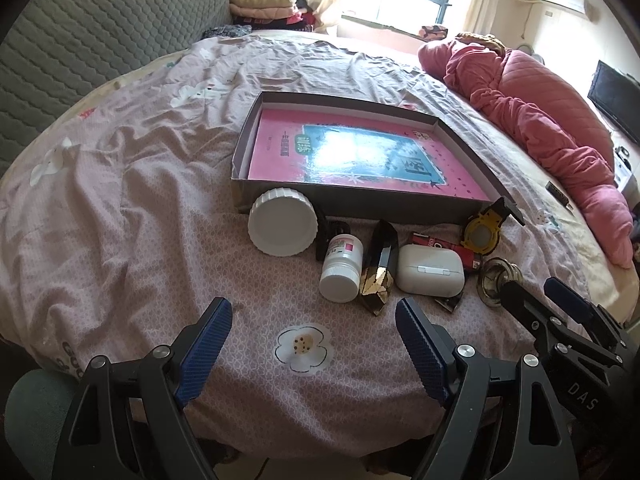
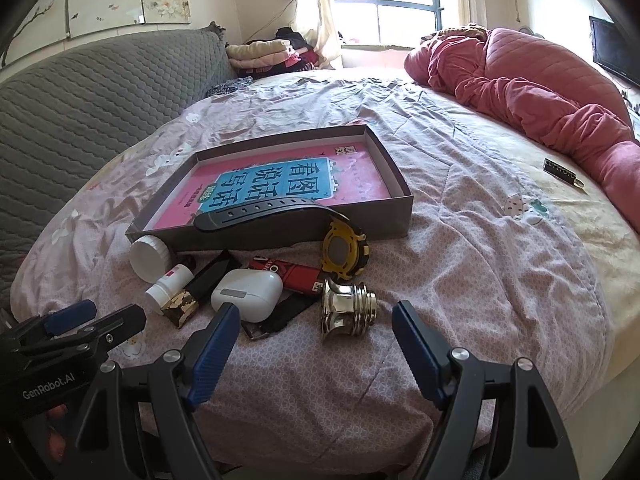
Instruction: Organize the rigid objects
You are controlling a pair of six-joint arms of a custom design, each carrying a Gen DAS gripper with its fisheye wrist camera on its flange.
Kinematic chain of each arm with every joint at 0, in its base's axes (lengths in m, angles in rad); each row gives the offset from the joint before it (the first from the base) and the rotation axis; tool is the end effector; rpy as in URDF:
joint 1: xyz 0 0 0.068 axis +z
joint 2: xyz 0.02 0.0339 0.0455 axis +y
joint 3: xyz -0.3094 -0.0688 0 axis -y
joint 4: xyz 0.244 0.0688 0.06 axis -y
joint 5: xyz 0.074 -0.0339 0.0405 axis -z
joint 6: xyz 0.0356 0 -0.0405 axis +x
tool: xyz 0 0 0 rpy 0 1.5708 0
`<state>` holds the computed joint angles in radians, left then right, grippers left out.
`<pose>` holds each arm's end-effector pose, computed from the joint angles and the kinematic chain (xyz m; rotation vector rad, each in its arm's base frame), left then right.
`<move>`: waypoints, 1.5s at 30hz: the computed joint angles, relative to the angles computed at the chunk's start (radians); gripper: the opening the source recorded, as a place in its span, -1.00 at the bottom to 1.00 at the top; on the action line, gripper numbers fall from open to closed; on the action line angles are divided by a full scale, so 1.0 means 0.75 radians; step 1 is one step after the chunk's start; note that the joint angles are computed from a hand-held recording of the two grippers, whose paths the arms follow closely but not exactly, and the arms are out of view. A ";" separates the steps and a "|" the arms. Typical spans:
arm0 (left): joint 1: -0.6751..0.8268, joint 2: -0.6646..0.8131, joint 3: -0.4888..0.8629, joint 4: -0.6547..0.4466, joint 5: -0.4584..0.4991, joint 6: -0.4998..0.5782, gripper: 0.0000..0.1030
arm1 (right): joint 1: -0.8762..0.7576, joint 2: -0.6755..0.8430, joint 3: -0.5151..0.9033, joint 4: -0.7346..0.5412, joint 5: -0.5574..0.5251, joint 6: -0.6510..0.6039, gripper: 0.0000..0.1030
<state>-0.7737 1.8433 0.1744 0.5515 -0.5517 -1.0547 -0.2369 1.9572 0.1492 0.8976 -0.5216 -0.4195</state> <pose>0.1452 -0.1158 0.0690 -0.4990 2.3914 -0.0242 0.2004 -0.0301 0.0660 -0.4264 2.3100 0.3325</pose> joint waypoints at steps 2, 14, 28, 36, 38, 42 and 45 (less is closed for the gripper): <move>0.000 0.009 -0.002 0.013 -0.002 0.001 0.64 | -0.003 -0.001 0.004 -0.006 -0.001 0.003 0.50; 0.013 0.020 -0.005 0.034 0.016 0.003 0.64 | -0.002 -0.014 0.008 -0.028 0.005 0.004 0.50; 0.154 0.063 -0.041 0.147 0.109 0.102 0.64 | -0.008 0.015 0.041 -0.055 0.008 0.009 0.50; 0.286 0.121 0.002 0.215 0.256 0.257 0.64 | -0.004 0.051 0.093 -0.099 0.029 0.034 0.50; 0.309 0.138 0.009 0.232 0.277 0.275 0.62 | -0.006 0.052 0.100 -0.107 0.026 0.034 0.50; 0.366 0.163 0.035 0.233 0.327 0.307 0.42 | -0.002 0.057 0.105 -0.108 0.030 0.031 0.50; 0.401 0.179 0.046 0.250 0.358 0.336 0.32 | 0.008 0.072 0.122 -0.115 0.042 0.037 0.50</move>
<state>-0.4731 1.9778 0.2089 0.7388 -0.2835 -0.8026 -0.2313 2.0114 0.2405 0.8115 -0.4898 -0.3916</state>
